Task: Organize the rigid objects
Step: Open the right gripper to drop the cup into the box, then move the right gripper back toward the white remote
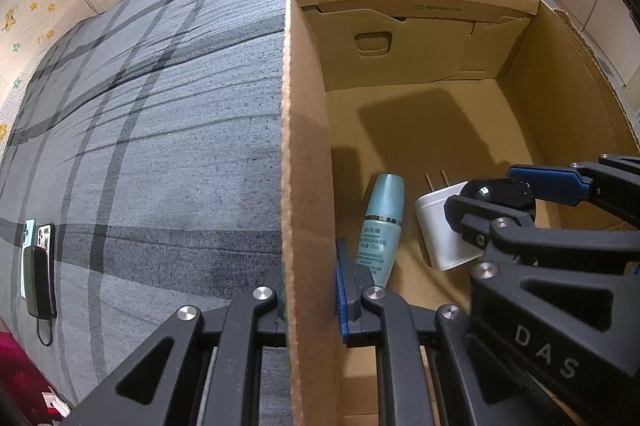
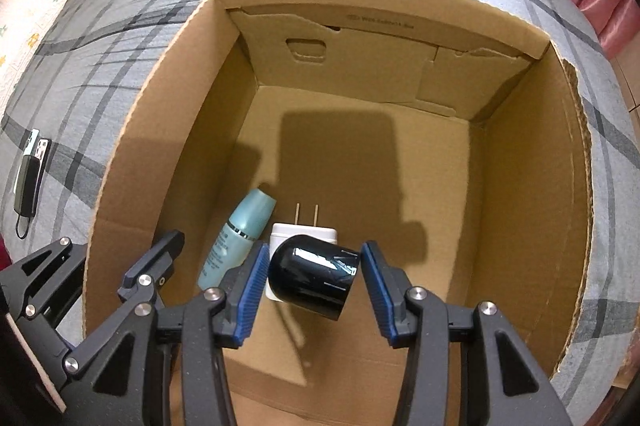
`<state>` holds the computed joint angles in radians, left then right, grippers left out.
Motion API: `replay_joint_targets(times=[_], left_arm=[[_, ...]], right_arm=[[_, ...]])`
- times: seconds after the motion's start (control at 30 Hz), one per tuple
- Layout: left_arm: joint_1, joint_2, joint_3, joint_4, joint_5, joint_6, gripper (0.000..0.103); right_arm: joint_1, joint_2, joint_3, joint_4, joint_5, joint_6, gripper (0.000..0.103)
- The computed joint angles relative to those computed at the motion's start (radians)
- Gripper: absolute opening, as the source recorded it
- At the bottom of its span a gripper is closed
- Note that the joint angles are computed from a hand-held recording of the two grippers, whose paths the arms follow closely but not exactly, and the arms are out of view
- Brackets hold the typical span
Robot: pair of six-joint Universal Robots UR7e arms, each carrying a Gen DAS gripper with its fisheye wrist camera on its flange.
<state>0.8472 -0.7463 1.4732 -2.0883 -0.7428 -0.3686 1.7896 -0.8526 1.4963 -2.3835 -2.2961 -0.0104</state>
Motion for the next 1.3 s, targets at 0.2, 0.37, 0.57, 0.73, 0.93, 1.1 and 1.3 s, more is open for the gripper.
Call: replay_joint_targets(times=[0.2,0.37,0.57,0.73,0.93,1.1,1.3], left_arm=[[0.0,0.0,0.001,0.002,0.001,-0.001,0.015],[-0.002,0.001,0.0,0.005,0.005,-0.002,0.014],[-0.003,0.0,0.003,0.003,0.005,-0.003,0.014],[-0.002,-0.001,0.002,0.004,0.003,-0.003,0.014],[-0.001,0.0,-0.002,0.009,0.003,-0.003,0.014],[-0.002,0.001,-0.001,0.008,0.004,-0.003,0.014],[-0.002,0.001,-0.001,0.007,0.004,-0.002,0.014]], right_arm=[[0.004,-0.009,0.007,-0.007,0.007,-0.015,0.054],[0.016,-0.017,0.019,-0.031,-0.013,-0.039,0.061],[0.019,-0.046,0.03,-0.046,-0.004,-0.037,0.067],[0.03,-0.073,0.041,-0.061,-0.003,-0.048,0.069],[0.042,-0.102,0.055,-0.091,-0.023,-0.057,0.086],[0.05,-0.132,0.067,-0.13,-0.037,-0.074,0.095],[0.048,-0.184,0.085,-0.145,-0.012,-0.08,0.101]])
